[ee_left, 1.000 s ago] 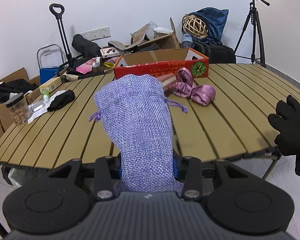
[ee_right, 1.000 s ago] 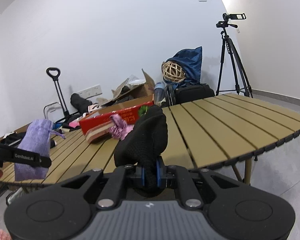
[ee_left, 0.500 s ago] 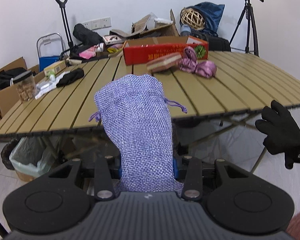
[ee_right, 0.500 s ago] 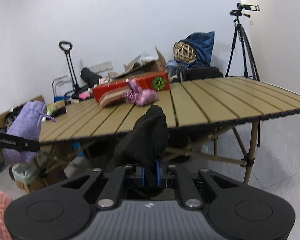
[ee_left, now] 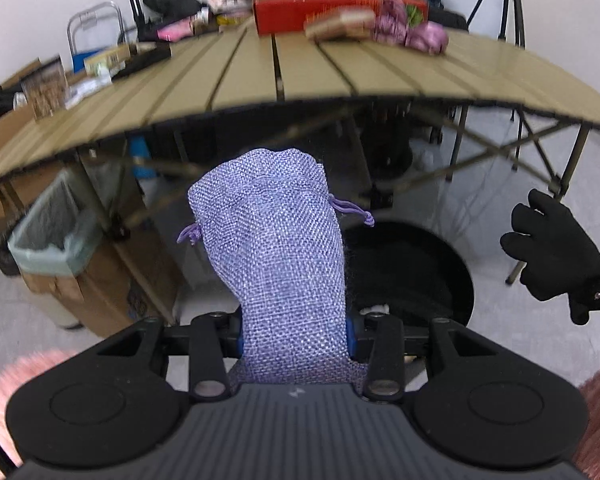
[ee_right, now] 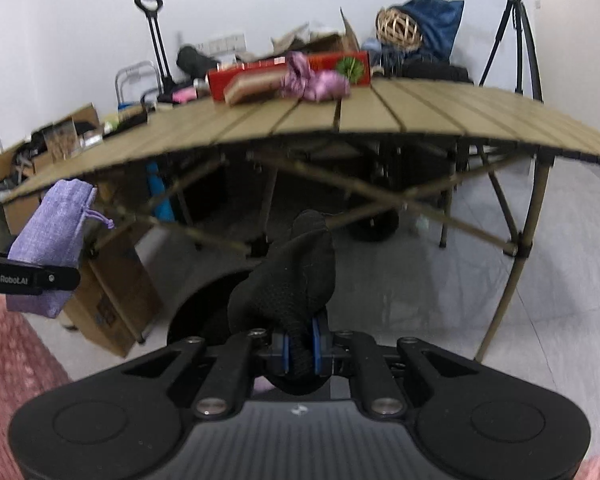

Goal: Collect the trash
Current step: 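Carry the lilac pouch and black glove in both grippers down to the bin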

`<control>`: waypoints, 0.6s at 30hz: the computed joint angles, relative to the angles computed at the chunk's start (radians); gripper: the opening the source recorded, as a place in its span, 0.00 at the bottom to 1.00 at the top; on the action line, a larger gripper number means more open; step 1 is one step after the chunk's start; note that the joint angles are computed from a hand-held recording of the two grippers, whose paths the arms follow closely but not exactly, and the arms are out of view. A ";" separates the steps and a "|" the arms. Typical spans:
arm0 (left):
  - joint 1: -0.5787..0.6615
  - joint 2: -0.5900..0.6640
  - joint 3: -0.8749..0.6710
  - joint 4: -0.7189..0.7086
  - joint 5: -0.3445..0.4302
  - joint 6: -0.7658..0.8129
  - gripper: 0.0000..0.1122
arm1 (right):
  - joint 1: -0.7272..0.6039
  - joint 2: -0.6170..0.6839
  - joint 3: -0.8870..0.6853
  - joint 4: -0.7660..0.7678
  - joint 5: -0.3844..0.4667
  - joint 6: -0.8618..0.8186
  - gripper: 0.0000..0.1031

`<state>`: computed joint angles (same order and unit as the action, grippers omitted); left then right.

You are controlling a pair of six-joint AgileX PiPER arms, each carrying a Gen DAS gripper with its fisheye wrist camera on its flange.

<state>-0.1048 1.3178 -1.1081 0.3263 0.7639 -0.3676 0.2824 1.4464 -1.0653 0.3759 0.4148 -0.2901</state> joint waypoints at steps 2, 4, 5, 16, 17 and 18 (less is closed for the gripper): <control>0.012 0.014 0.011 -0.021 -0.004 0.015 0.37 | 0.012 0.005 -0.001 -0.065 0.019 0.066 0.10; 0.019 0.025 0.020 -0.034 -0.010 0.022 0.37 | 0.023 0.015 -0.006 -0.125 0.041 0.130 0.10; 0.025 0.032 0.023 -0.042 -0.012 0.030 0.37 | 0.026 0.017 -0.008 -0.143 0.051 0.149 0.10; 0.080 0.117 0.012 -0.114 -0.017 0.081 0.37 | 0.075 0.097 -0.072 -0.356 0.144 0.359 0.10; 0.089 0.124 0.015 -0.122 -0.021 0.088 0.37 | 0.075 0.104 -0.080 -0.361 0.150 0.363 0.10; 0.096 0.133 0.014 -0.128 -0.023 0.092 0.36 | 0.078 0.111 -0.086 -0.368 0.156 0.372 0.10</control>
<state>-0.0088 1.4504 -1.0938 0.1978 0.7412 -0.2753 0.3602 1.5572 -1.1514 0.0076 0.5704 0.0818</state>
